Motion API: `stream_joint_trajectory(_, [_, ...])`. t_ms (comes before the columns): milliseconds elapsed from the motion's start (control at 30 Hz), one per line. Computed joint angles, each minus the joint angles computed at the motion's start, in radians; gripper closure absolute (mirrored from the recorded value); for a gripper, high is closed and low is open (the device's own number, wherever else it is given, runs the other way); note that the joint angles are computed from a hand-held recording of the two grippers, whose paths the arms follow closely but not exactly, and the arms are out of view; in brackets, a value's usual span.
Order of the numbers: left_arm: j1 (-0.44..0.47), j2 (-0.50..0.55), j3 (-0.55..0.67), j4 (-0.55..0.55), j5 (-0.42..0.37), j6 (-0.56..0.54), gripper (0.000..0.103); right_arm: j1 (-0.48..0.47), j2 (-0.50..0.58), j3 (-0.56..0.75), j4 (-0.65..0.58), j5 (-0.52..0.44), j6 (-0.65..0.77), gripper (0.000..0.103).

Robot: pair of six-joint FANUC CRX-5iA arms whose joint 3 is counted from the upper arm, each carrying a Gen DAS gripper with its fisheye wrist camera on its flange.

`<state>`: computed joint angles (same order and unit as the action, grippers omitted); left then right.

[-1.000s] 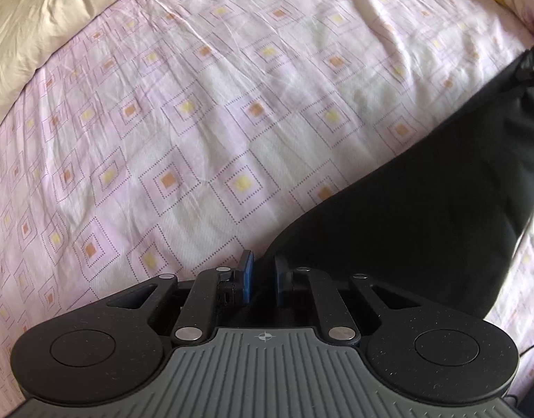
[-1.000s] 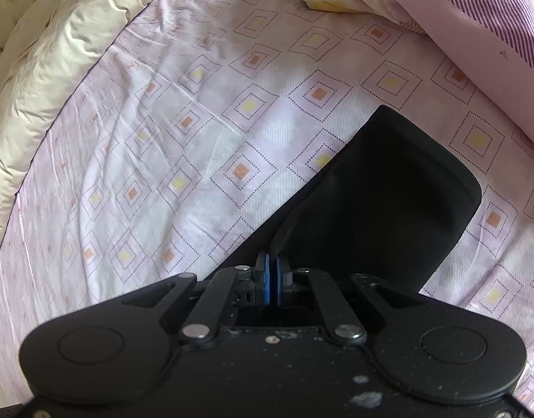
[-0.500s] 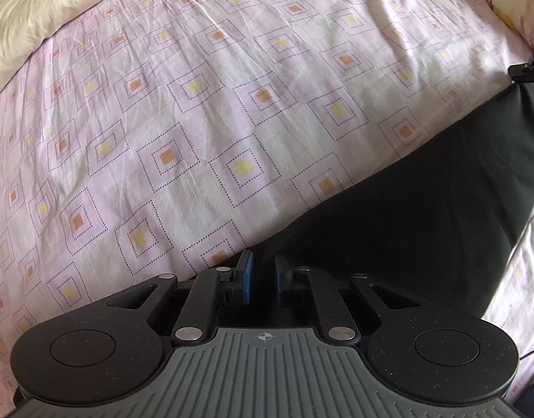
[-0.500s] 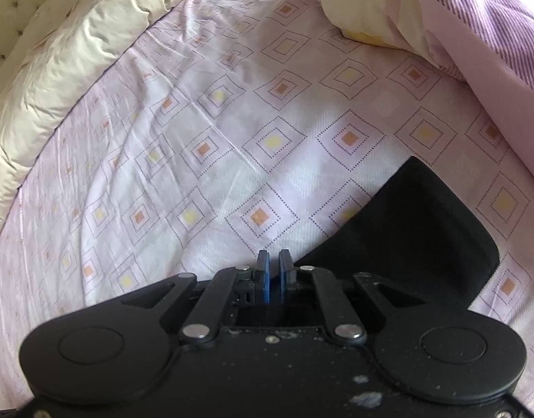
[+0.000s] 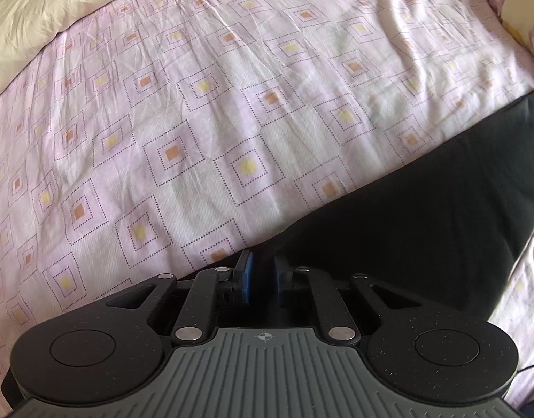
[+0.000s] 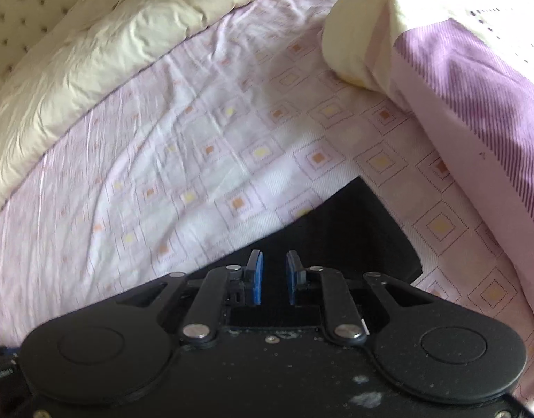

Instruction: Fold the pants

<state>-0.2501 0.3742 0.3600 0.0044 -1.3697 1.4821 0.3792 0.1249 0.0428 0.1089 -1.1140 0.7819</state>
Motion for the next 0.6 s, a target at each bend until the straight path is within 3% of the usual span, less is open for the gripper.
stream_joint_trajectory(100, [0.016, 0.002, 0.007, 0.02, -0.003, 0.021, 0.087, 0.005, 0.047, 0.012, -0.012, -0.052, 0.001, 0.089])
stream_joint_trajectory(167, [0.038, -0.002, 0.017, 0.054, -0.003, 0.049, 0.087, 0.012, 0.043, -0.004, 0.003, -0.035, -0.009, 0.089])
stream_joint_trajectory(233, [0.058, -0.012, 0.019, 0.082, 0.011, 0.067, 0.081, 0.013, 0.058, 0.018, 0.001, -0.063, 0.026, 0.089])
stream_joint_trajectory(600, [0.04, -0.068, 0.165, -0.107, -0.046, 0.247, 0.079, -0.014, 0.071, 0.053, -0.058, -0.094, 0.076, 0.09])
